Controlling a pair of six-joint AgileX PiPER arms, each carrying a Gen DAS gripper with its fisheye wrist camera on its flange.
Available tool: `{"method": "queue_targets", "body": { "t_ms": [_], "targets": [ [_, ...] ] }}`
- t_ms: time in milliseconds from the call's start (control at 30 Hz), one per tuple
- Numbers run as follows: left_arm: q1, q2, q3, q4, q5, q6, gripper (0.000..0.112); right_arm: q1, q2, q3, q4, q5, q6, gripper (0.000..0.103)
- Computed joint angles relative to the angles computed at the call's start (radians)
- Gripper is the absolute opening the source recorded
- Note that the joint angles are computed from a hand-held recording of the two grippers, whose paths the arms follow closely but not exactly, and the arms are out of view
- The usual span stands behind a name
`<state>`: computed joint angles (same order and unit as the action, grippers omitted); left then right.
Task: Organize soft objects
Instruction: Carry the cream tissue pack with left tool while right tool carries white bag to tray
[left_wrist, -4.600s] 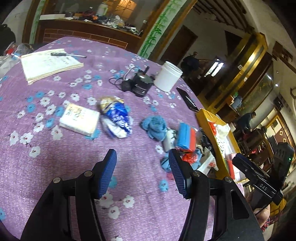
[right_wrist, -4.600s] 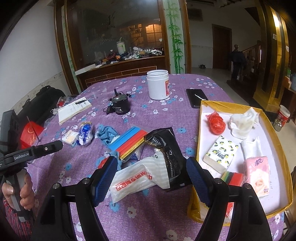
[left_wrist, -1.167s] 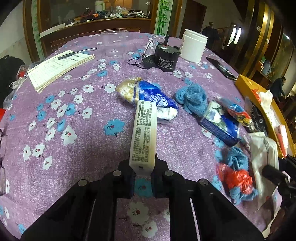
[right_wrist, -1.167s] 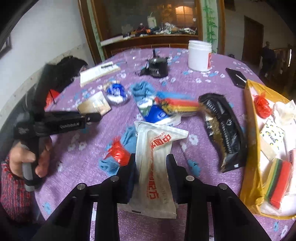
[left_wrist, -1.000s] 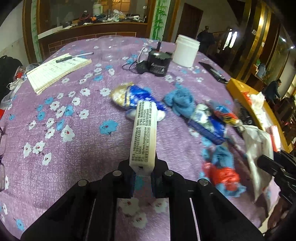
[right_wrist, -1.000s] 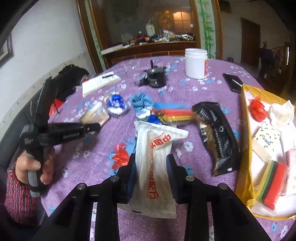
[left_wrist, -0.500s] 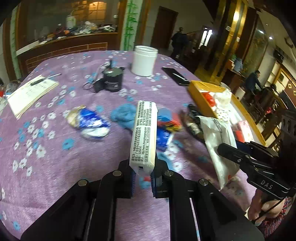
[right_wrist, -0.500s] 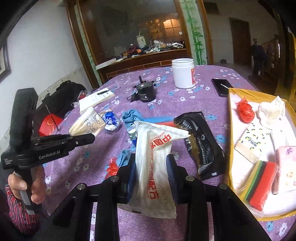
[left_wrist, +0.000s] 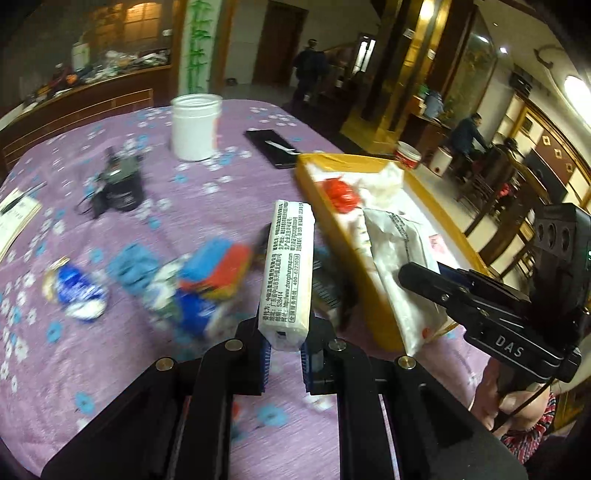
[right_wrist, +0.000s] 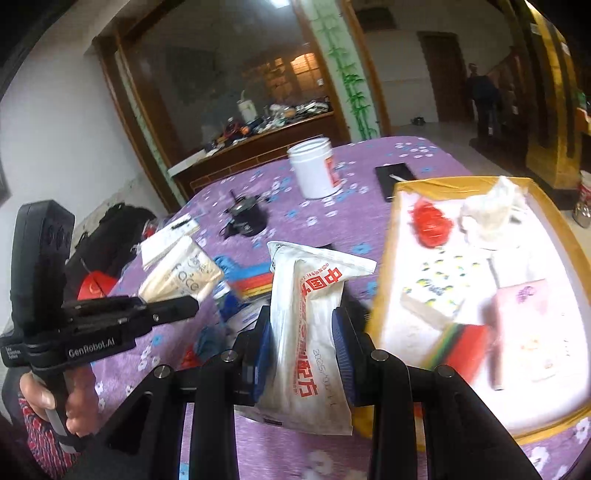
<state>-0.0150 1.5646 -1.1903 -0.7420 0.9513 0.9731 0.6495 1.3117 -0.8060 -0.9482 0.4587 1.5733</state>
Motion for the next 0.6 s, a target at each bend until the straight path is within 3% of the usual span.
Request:
{"method": "queue_targets", "body": {
  "t_ms": [200,367,600],
  "targets": [
    [-0.181,0.028,-0.089,0.052,-0.014,-0.128,0.01,-0.129,-0.12,0.052,0.125,0.004,-0.147,0.033],
    [-0.309,0.107,-0.203,0.089,-0.005,-0.24,0.01,-0.295,-0.202,0.057,0.307,0.009,-0.386,0.033],
    [-0.437,0.244,-0.346,0.143,-0.032,-0.371,0.011,-0.564,-0.173,0.002,0.624,-0.005,-0.806,0.033]
  ]
}}
